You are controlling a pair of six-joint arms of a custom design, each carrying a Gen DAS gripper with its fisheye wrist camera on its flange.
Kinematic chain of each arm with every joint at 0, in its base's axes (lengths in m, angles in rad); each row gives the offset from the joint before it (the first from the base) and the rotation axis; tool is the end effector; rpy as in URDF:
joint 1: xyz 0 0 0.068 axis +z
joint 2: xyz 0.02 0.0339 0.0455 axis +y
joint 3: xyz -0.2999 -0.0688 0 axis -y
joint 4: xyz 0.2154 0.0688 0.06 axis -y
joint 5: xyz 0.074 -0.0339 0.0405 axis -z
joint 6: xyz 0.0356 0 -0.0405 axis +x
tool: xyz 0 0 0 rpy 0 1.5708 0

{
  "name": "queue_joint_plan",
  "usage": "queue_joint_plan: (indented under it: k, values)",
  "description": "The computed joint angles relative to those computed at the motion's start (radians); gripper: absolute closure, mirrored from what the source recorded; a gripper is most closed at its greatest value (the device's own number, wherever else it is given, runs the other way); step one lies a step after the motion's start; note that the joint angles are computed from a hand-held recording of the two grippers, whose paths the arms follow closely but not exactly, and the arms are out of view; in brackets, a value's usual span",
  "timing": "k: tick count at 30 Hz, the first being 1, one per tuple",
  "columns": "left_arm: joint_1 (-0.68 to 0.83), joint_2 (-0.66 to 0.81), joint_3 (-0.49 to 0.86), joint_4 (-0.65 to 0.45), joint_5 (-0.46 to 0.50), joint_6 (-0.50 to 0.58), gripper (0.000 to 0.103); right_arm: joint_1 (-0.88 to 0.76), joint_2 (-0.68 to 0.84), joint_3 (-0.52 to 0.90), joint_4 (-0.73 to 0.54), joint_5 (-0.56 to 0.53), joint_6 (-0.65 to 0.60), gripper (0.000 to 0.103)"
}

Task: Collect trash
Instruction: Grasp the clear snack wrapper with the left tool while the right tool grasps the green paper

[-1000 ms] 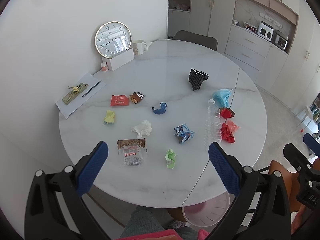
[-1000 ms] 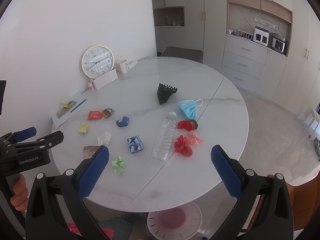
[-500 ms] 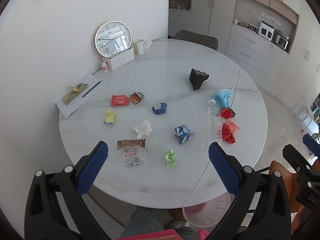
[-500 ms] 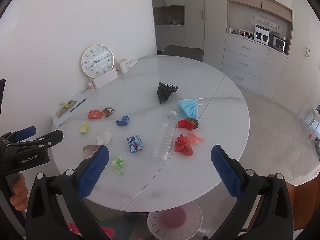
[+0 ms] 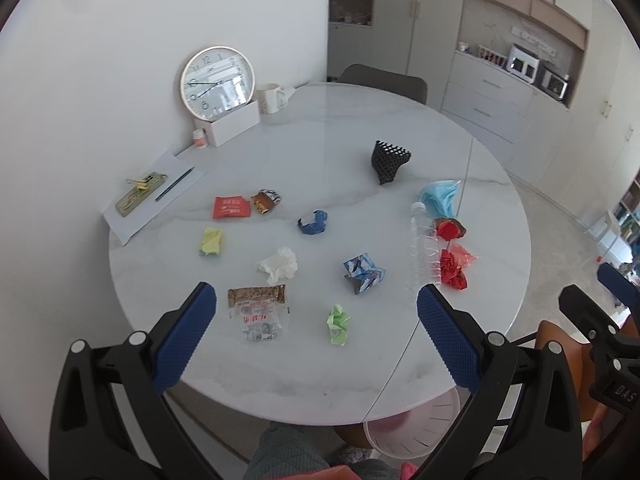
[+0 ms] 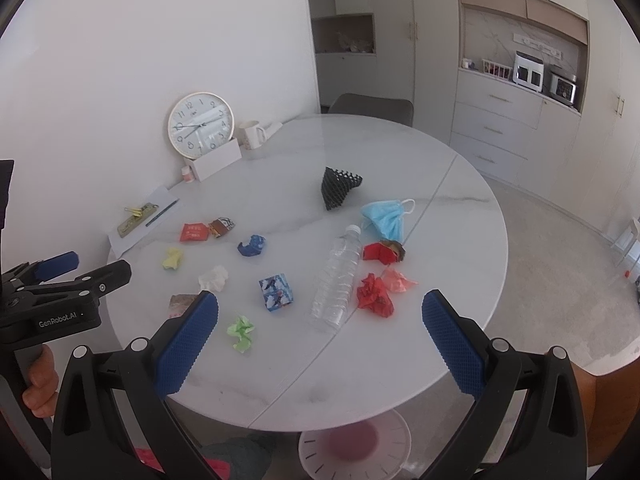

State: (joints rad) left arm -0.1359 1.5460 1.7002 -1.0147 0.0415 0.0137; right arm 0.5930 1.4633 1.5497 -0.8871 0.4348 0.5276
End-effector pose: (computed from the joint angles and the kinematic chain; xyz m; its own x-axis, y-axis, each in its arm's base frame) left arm 0.2848 -0.0404 0.4226 -0.7489 0.1162 -0.6524 0.1724 0.9848 -0.0225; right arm 0.2333 0.1391 0.4137 -0.6471 0.1146 -0.7538 0.0719 0.9934 0.0893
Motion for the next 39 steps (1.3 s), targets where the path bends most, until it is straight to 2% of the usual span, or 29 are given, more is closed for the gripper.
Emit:
queue_joint_plan:
  k: [9,12,18,21,24,27,31,34,36,39]
  values:
    - [0.129,0.004,-0.174,0.166,0.127,0.103,0.006,-0.002,0.009,-0.188,0.237,-0.020,0.028,0.002]
    - [0.166,0.014,-0.244,0.242,0.129,0.165,0.006,-0.011,0.061,-0.200,0.256,-0.082,0.042,0.002]
    - [0.232,0.097,-0.293,0.314,0.181,0.281,0.006,0.008,0.163,-0.211,0.311,-0.092,0.037,0.002]
    - [0.248,0.153,-0.307,0.361,0.176,0.330,0.006,-0.003,0.226,-0.199,0.331,-0.128,0.050,0.002]
    - [0.270,0.231,-0.268,0.351,0.198,0.409,0.006,-0.024,0.297,-0.162,0.315,-0.189,0.058,0.002]
    - [0.294,0.338,-0.172,0.304,0.198,0.471,0.006,-0.036,0.367,-0.124,0.306,-0.226,0.082,0.002]
    - [0.314,0.462,-0.020,0.187,0.246,0.464,0.006,-0.044,0.433,-0.103,0.337,-0.284,0.109,0.002]
    - [0.306,0.526,0.040,0.137,0.256,0.448,0.006,-0.029,0.489,-0.060,0.336,-0.280,0.104,0.002]
    - [0.295,0.549,0.047,0.129,0.258,0.436,0.006,-0.018,0.519,-0.031,0.319,-0.256,0.099,0.002]
    - [0.261,0.585,0.027,0.171,0.198,0.426,0.006,-0.006,0.573,0.021,0.285,-0.228,0.093,0.002]
